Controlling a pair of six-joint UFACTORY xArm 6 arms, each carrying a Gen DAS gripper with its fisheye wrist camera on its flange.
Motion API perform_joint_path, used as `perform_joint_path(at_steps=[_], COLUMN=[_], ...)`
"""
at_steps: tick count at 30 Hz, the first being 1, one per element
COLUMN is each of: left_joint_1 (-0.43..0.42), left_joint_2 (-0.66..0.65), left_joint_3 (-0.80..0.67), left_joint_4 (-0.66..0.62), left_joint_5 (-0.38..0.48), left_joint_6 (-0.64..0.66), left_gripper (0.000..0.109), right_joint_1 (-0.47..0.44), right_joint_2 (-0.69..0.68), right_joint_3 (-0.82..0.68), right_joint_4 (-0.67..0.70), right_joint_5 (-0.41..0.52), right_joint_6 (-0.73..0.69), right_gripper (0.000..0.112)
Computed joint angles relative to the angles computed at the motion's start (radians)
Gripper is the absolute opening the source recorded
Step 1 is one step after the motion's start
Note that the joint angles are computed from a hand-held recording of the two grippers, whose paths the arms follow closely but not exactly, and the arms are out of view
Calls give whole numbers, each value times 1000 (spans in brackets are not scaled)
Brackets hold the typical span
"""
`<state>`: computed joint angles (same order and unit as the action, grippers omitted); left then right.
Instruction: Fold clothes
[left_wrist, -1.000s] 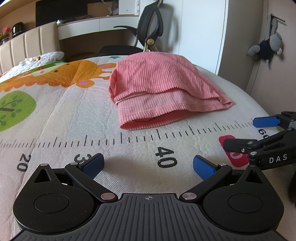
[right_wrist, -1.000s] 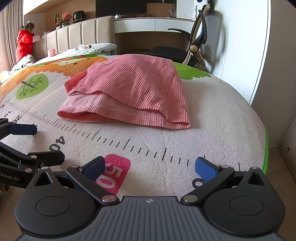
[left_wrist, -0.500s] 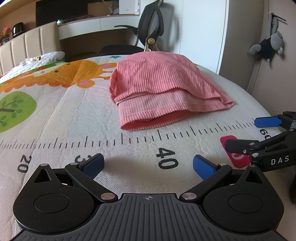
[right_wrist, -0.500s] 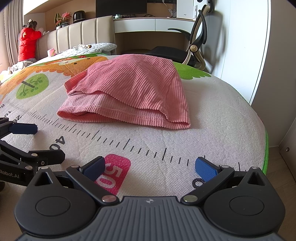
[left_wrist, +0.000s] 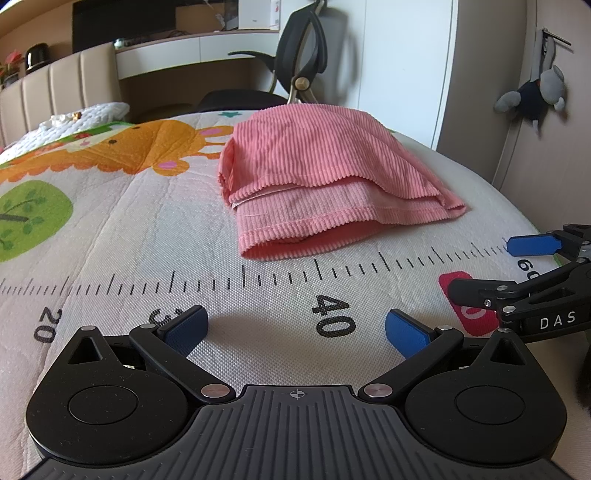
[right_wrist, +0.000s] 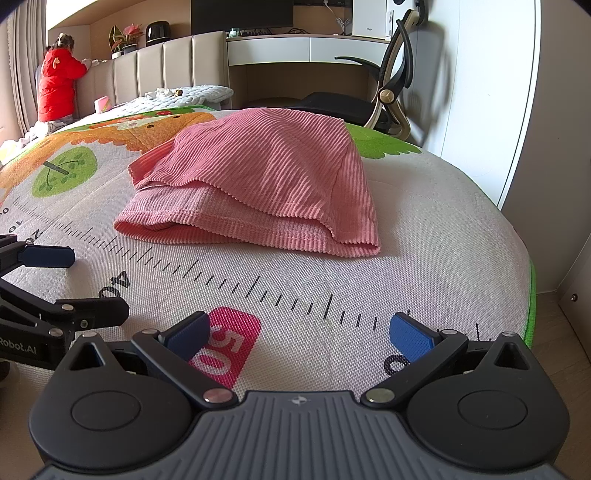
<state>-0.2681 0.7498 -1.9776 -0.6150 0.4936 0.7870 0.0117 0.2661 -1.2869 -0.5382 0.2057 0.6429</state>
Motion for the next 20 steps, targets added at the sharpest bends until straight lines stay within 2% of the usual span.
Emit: perform_joint_path(at_steps=[20], left_joint_1=[0], left_joint_2=[-1], left_joint_3=[1], left_joint_4=[-1], left_joint_5=[-3], left_joint_6=[3], left_gripper=[103], right_joint_1=[3], right_joint_2=[-1], right_joint_3=[-2], right_joint_4=[-12], right_joint_5=[8], right_joint_6=[12], right_gripper=[103])
